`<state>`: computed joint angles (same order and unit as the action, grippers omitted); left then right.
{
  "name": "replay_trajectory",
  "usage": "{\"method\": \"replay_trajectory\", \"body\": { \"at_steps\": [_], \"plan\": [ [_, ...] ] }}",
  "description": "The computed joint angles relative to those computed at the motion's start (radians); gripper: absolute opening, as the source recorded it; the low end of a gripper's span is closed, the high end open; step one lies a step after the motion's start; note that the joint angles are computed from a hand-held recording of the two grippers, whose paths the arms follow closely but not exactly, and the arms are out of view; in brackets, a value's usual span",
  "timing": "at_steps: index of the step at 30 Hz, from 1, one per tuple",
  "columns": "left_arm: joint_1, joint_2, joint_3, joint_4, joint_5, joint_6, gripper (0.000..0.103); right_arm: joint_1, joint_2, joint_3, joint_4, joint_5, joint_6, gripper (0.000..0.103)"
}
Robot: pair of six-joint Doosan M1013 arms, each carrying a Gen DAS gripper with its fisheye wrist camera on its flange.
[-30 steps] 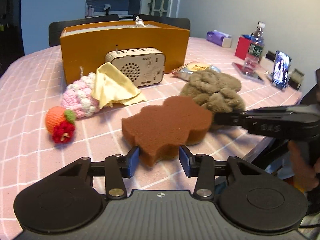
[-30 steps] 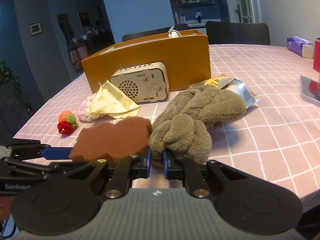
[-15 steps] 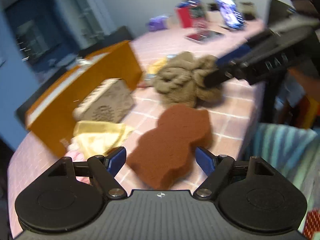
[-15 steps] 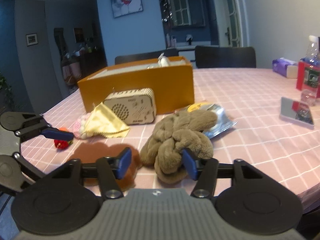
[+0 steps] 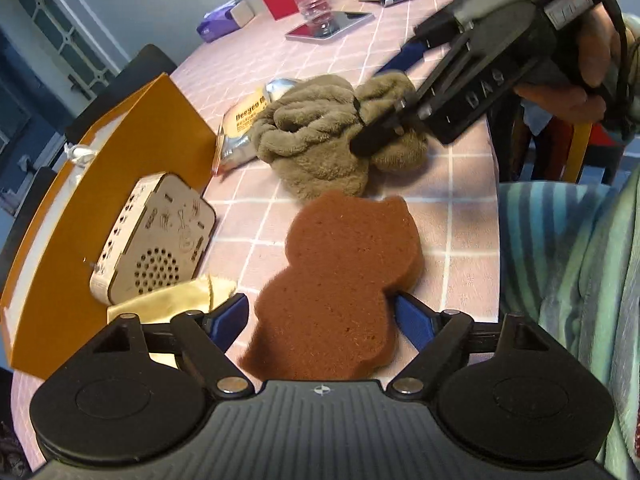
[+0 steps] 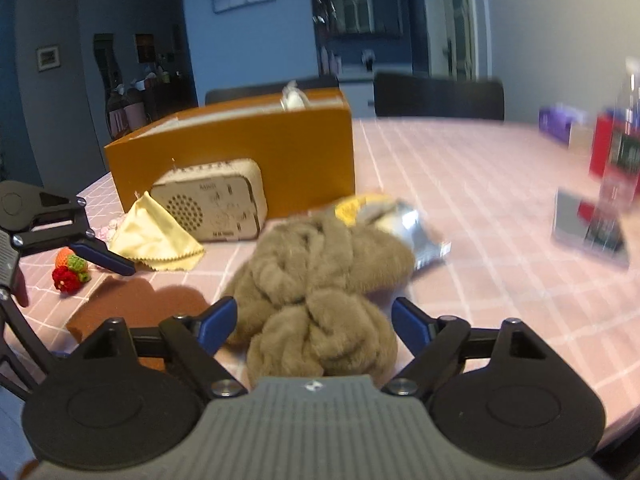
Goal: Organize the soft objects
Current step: 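Grasp the brown bear-shaped sponge with the left tool and lift it, then carry the sponge with the left tool while the right tool carries the towel over the box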
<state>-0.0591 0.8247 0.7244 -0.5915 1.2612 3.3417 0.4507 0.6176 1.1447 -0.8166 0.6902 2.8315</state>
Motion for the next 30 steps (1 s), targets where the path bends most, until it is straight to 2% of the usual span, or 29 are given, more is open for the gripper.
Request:
{"method": "replay_trajectory", "body": {
  "at_steps": [4,6,11,12,15,19,22,30],
  "plan": [
    [-0.007,0.054,-0.103,0.014,0.104,-0.082,0.098,0.004,0.004,0.003,0.006,-0.003,-0.029,0.06],
    [-0.011,0.093,-0.18,0.025,0.173,-0.166,0.099,0.005,0.004,0.006,0.009,-0.015,-0.036,0.056],
    [-0.013,0.211,-0.408,0.039,0.368,-0.452,0.098,0.007,0.008,0.003,0.008,-0.011,-0.031,0.055],
    [-0.01,0.22,-0.422,0.031,0.381,-0.488,0.095,0.008,0.009,0.003,0.003,-0.009,-0.028,0.055],
    [-0.003,0.171,-0.327,0.015,0.322,-0.487,0.086,0.013,0.013,0.0,-0.014,0.001,-0.034,0.053],
    [-0.003,0.069,-0.13,0.011,0.157,-0.452,0.083,0.017,0.015,0.002,-0.039,0.003,-0.031,0.046],
    [-0.005,0.019,-0.035,0.007,0.059,-0.46,0.083,0.022,0.012,0.002,-0.07,0.011,-0.029,0.04],
    [0.033,-0.047,0.054,-0.148,-0.068,-0.487,0.082,0.045,-0.022,0.03,-0.267,0.017,0.077,0.039]
  ]
}}
